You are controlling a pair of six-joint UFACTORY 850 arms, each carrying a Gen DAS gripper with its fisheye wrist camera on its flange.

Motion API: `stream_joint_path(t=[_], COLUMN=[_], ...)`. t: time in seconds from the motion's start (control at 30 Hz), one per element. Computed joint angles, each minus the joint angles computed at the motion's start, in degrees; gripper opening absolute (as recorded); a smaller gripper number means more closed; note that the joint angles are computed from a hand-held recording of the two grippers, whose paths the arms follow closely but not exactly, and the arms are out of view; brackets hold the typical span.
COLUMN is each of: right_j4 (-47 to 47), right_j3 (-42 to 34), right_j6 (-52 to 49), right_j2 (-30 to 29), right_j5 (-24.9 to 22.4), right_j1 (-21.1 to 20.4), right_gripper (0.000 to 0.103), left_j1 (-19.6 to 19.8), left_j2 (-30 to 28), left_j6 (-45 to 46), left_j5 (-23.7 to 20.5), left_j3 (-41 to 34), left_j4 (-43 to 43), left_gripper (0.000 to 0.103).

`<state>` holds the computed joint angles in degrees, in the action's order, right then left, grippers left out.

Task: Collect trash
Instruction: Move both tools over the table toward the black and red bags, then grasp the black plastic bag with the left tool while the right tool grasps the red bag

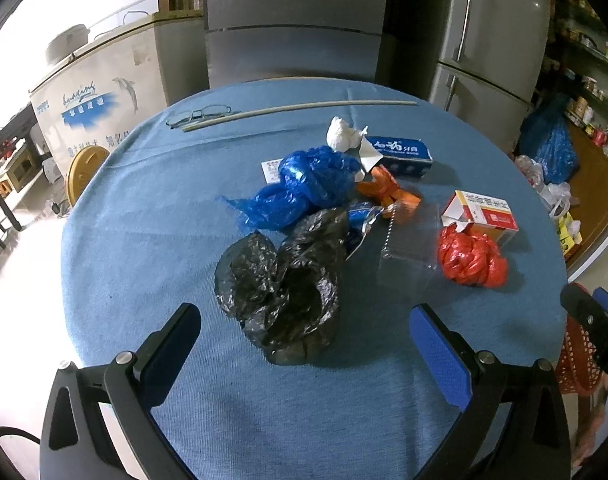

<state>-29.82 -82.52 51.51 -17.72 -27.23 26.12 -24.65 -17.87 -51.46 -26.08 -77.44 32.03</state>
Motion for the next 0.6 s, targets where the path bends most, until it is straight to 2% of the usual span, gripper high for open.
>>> stream_joint_path(t=[0.1, 0.17, 0.33, 0.43, 0.5, 0.53, 0.57, 0.6], right_j4=[8.3, 17.7, 32.6, 38.9, 44.1, 45.9, 45.4, 46.5], right_j3=[-2.7, -5.2, -13.1, -16.8, -18.1, -18.7, -18.0, -18.5], right_j6=[-9.2, -18.0, -30.7, -35.0, -38.8, -40.1, -40.5, -41.8], right_j2=[-2.5, -4.8, -12.0, -15.9, -17.7, -18.6, -18.2, -18.6], right_j5=[1.9, 2.8, 1.0, -0.4, -1.2, -2.1, -0.5, -1.3], right_j1=[-0.9, -1.8, -3.0, -3.5, -4.0, -4.1, -4.0, -4.1], right_gripper=[0.103, 0.103, 0.103, 0.103, 0.090, 0.075, 0.072, 0.072], left_j1=[0.3, 0.6, 1.7, 2.4, 2.9, 3.1, 3.3, 3.4], left_j2=[-0.2, -0.1, 0.0, -0.4, -1.2, -1.6, -2.1, -2.5], left_j6=[0.1, 0.0, -1.6, -1.5, -0.4, 0.3, 0.9, 1.2], left_j5=[-0.2, -0.1, -0.3, -0.7, -1.4, -1.7, -2.0, -2.2], left_j3=[0.2, 0.5, 0.9, 0.7, 0.0, -0.3, -0.8, -1.1], left_j4=[-0.3, -0.5, 0.5, 0.3, -0.8, -1.5, -2.2, -2.5], left_gripper=[0.103, 0.103, 0.103, 0.103, 0.103, 0.103, 0.103, 0.103])
